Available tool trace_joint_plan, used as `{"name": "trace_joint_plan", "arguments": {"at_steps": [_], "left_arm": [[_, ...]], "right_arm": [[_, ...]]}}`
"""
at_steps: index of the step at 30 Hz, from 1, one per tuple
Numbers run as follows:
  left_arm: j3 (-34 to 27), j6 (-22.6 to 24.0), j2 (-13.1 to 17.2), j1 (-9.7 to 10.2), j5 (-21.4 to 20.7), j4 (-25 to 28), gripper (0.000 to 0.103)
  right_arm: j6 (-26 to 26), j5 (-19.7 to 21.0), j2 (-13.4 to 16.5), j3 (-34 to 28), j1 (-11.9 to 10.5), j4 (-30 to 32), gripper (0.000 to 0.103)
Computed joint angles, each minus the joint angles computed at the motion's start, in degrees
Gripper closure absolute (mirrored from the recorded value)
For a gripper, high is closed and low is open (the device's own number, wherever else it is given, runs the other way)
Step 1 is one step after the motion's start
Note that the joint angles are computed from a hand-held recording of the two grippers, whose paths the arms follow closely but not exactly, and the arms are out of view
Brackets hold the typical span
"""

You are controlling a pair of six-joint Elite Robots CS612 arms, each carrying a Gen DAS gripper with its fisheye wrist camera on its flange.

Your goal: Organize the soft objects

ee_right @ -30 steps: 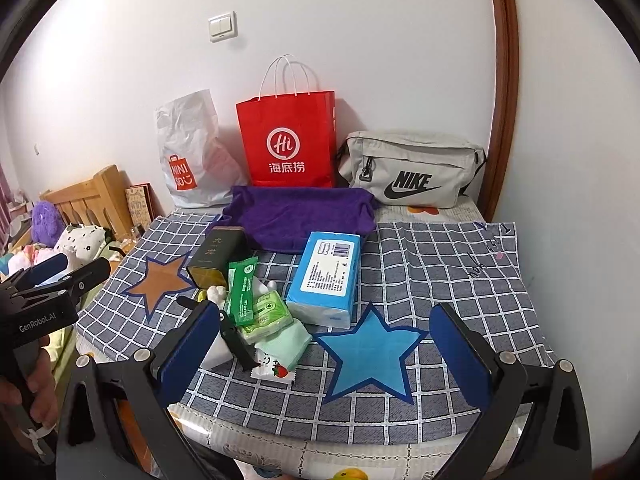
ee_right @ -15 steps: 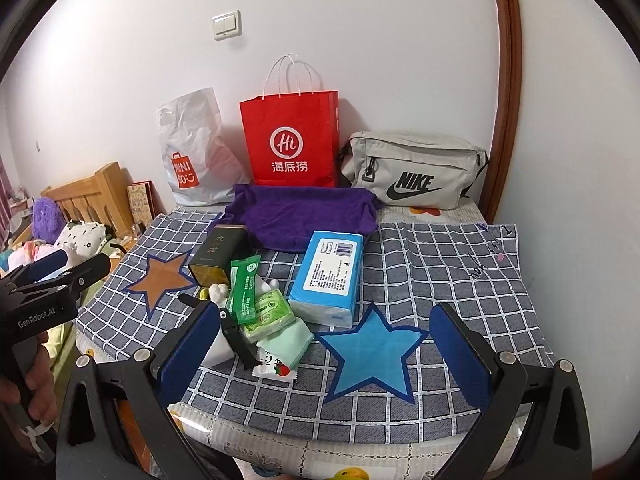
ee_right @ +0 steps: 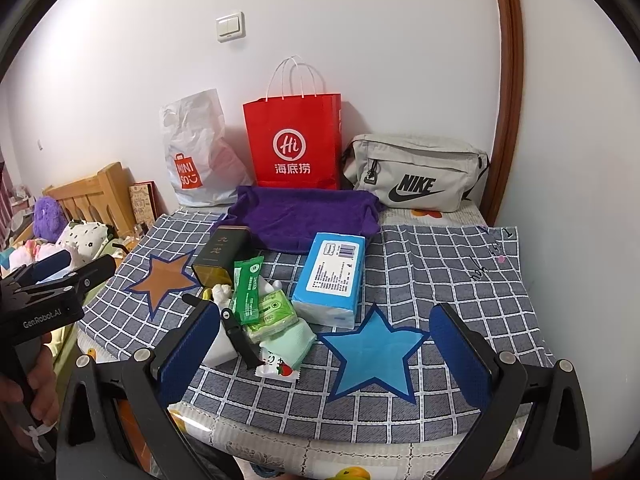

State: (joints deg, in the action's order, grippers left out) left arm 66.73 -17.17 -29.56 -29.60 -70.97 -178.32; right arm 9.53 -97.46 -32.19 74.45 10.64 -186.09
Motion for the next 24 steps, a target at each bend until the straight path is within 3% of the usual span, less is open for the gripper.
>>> {"name": "trace_joint_plan", "arguments": {"at_steps": [24], "left_arm": [[0.2, 0.1, 0.0, -0.09, 0.1, -0.3, 0.000]], "right_arm": [[-0.2, 0.5, -0.2, 0.2, 0.0, -0.4, 0.000]]}}
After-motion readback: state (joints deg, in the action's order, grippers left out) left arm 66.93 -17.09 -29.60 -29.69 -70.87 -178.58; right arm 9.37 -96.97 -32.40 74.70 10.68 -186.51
